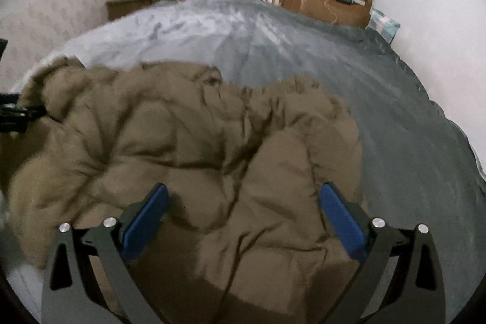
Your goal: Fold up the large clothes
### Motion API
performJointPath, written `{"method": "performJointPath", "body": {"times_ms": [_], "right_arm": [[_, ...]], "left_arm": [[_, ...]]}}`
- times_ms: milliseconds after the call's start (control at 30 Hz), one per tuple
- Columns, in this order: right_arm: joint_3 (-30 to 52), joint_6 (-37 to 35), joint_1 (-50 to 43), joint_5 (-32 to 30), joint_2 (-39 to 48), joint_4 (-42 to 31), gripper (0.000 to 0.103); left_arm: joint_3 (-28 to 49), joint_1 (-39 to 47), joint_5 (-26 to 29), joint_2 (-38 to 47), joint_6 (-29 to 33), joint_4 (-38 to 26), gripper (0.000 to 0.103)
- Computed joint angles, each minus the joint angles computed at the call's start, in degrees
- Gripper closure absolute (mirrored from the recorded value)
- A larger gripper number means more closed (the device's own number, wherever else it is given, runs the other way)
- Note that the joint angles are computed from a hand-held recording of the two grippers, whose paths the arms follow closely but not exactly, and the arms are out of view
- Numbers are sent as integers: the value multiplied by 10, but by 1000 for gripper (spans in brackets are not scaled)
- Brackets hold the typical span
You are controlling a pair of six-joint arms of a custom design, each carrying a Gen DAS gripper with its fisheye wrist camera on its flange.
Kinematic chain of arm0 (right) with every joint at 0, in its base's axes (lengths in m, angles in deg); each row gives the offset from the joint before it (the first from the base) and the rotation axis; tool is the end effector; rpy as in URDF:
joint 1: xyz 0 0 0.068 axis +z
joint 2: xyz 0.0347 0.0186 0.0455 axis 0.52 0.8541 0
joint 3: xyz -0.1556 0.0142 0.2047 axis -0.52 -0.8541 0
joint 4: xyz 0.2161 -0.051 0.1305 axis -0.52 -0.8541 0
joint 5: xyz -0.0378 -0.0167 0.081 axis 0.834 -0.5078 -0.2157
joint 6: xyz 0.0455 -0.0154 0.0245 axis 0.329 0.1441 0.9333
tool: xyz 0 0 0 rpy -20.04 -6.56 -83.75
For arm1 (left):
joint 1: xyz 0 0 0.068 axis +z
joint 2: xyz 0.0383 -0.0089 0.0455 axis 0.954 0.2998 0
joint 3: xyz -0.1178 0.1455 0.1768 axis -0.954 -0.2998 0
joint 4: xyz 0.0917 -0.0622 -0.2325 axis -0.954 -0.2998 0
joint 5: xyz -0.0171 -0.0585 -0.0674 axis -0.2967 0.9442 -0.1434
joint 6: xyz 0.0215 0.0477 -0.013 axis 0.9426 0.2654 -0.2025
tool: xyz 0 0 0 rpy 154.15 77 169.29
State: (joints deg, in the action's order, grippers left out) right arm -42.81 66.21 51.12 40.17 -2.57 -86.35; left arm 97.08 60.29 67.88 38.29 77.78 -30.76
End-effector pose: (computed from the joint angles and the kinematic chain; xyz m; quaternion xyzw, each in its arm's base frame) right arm 0.1798 0.0499 0.1943 -0.0026 0.9206 -0.0904 0.3800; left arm 0.2956 -0.0576 0.2261 0.0893 0.9426 0.0572 0.3165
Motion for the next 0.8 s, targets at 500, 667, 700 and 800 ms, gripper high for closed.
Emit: {"method": "performJointPath", "body": {"times_ms": [500,667,700,800], "right_arm": [[-21,-26,-70,-79,147,150,1],[-27,-32,-72,-84,162,179,1],[-30,-35,-76,-87,161,182,1],[-35,-37,-80,-93,168,200,1]], "left_arm": [[-6,4,17,52,4,44,3],[-12,-8,4,52,-1,52,3],[-14,-9,3,52,-1,55,3],[-10,-17,3,64,-9,66,3]]}}
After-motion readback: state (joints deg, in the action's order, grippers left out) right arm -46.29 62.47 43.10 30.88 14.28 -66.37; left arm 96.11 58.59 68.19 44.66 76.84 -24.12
